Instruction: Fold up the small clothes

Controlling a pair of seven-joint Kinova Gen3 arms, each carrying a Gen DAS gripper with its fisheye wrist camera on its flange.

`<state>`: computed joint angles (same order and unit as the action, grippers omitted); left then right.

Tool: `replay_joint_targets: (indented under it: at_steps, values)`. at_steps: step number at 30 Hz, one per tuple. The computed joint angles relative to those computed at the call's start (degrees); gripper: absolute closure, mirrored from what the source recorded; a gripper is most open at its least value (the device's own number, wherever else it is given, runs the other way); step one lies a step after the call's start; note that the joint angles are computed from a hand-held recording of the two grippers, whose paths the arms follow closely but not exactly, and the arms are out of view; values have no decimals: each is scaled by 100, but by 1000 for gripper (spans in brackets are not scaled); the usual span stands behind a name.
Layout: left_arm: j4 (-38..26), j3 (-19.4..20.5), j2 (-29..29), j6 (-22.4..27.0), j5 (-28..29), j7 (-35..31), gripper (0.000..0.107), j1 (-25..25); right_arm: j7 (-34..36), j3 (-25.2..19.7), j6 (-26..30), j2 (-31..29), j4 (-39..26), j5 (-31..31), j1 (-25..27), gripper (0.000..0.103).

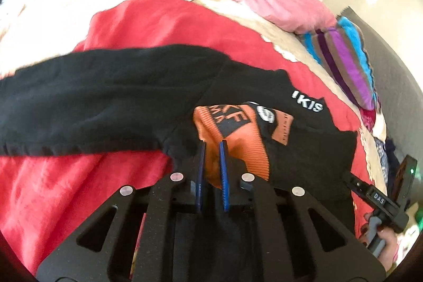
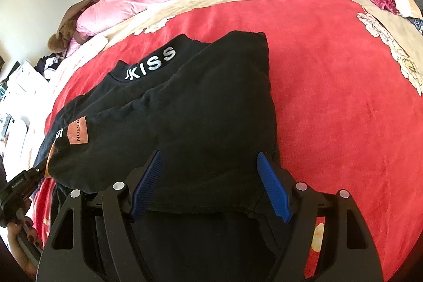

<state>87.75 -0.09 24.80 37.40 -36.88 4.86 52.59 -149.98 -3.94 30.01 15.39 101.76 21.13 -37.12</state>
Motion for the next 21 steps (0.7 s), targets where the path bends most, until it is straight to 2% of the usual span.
replay_joint_targets:
  at_steps: [3,5,7,9,11,16,19,21]
  values:
    - [270,-143,-140,-136,68,521,101,12,5,-4,21,13,-12,-1,-3,31]
    - [345,-364,-259,7,-103,795,97,251,-22,5,-56,-42,31,20,0,31]
    - [247,-539,-323,294,-308,797,96,533,-269,109,-321,-174,189,180,-66,31]
    - [-9,-545,-297,496,-356,445,91,639,-427,146,-429,-249,267,304,-92,31]
    - [-391,-145,-159,671,-422,-21,90,414,-612,182,-387,-280,268,492,-157,31]
    - [-1307,1159,413,659,-409,-1186,89,-472,-572,52,-344,-236,224,464,-30,31]
    - [-2082,1851,967,1238,-324,-1885,86,-839,-509,25,-352,-207,202,429,-3,31]
    - [-2523,1855,1335,1704,-151,-2351,78,-843,-391,-18,-359,-186,185,347,46,31]
